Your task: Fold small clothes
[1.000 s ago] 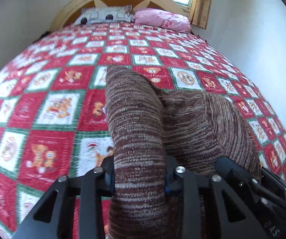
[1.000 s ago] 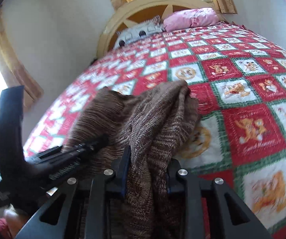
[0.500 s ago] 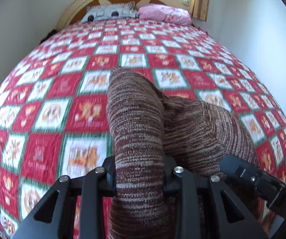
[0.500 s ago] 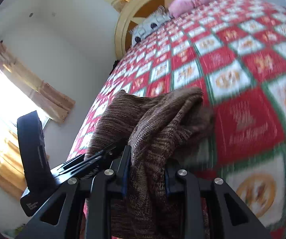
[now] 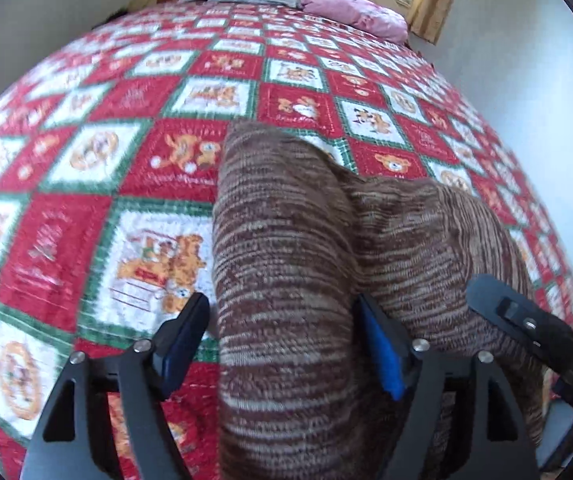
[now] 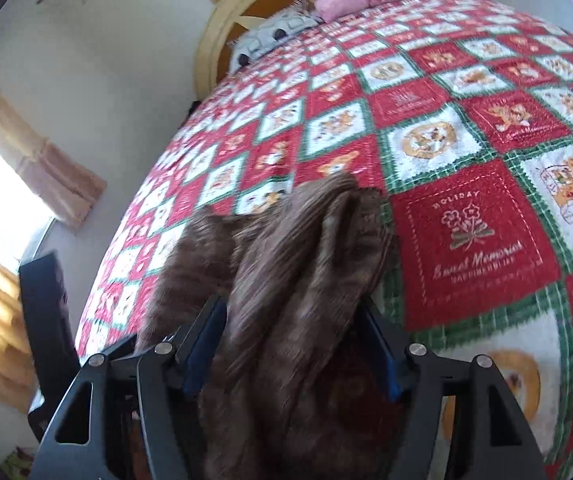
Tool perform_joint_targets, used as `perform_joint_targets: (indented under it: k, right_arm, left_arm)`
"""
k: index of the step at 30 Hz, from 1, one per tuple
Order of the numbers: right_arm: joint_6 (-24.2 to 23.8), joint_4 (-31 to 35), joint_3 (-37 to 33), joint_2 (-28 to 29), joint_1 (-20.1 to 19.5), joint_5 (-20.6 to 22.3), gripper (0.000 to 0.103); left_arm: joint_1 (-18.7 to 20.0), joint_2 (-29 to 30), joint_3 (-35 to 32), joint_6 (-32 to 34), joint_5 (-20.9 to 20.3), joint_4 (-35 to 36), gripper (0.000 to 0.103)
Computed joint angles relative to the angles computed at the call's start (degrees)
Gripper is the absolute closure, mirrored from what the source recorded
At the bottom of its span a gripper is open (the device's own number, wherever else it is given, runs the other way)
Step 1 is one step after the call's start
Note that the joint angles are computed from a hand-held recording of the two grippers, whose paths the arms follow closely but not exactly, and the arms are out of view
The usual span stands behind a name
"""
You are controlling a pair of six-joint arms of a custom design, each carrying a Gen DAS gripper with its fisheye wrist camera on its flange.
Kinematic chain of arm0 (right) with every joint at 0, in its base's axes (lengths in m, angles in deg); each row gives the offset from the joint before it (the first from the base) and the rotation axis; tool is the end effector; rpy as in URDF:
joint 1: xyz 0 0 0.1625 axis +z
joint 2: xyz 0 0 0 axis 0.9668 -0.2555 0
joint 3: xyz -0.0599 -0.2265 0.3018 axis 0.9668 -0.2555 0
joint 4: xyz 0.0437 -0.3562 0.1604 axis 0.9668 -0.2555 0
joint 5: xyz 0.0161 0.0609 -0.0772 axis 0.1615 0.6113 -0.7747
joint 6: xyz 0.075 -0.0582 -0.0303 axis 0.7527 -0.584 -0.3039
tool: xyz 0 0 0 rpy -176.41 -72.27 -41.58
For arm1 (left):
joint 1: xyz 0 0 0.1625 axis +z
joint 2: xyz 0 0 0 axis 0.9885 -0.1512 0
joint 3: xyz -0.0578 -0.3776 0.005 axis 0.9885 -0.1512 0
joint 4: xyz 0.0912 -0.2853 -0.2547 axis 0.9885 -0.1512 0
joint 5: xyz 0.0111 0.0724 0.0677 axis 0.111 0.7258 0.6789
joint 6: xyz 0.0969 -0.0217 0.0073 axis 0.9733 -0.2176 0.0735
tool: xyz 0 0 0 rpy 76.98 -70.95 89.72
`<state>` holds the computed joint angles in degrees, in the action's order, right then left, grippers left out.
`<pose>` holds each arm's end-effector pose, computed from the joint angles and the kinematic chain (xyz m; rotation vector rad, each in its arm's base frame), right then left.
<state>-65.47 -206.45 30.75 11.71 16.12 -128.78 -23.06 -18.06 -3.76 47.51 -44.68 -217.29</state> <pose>0.1338 -0.7797 0.2801 0.1972 -2.7951 0.8559 -0.2657 -0.8030 0.1034 0.2612 2.5170 -0.6878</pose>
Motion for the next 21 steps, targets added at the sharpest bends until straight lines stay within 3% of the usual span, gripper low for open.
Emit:
perform_joint_targets:
  k: [2, 3, 4, 5, 8, 14, 17, 21]
  right_arm:
    - [0.36, 2.06, -2.13, 1.27, -0.53, 0.27, 0.036]
    - [0.31, 0.45, -1.01, 0.91, -0.76, 0.87, 0.04]
    - [-0.08, -0.8, -0.11, 0.59, -0.65, 0.68, 0.058]
    - [-2.5, -2.65, 1.46, 0.34, 0.11, -1.18, 0.068]
    - [-4.89, -6.27, 2.83, 0.46, 1.36, -4.36, 0.074]
    - [-14.08, -18.43, 9.0, -1.35, 5.61, -6.68, 0.078]
    - [-16.48, -20.72, 10.06, -1.88, 7.17, -6.09, 0.079]
    - [-15.9, -19.82, 9.71, -1.72, 8.45, -3.97, 0.081]
  left_arm:
    - [-0.02, -0.3, 1.22, 1.57, -0.09, -2.28, 0.029]
    - [-0.1, -0.6, 2.2, 2.84, -0.35, -3.88, 0.038]
    - [-0.1, -1.15, 3.45, 4.14, -1.58, -5.63, 0.05]
    - [-0.43, -1.47, 4.48, 4.86, -0.87, -7.03, 0.056]
    - [-1.42, -2.22, 6.59, 7.36, 1.24, -9.54, 0.066]
    - [-2.42, -6.09, 12.14, 9.43, 2.51, -15.82, 0.069]
    - [-3.16, -8.11, 14.9, 11.85, 5.25, -20.26, 0.069]
    - [-2.96, -10.95, 16.96, 12.19, 7.61, -22.22, 0.069]
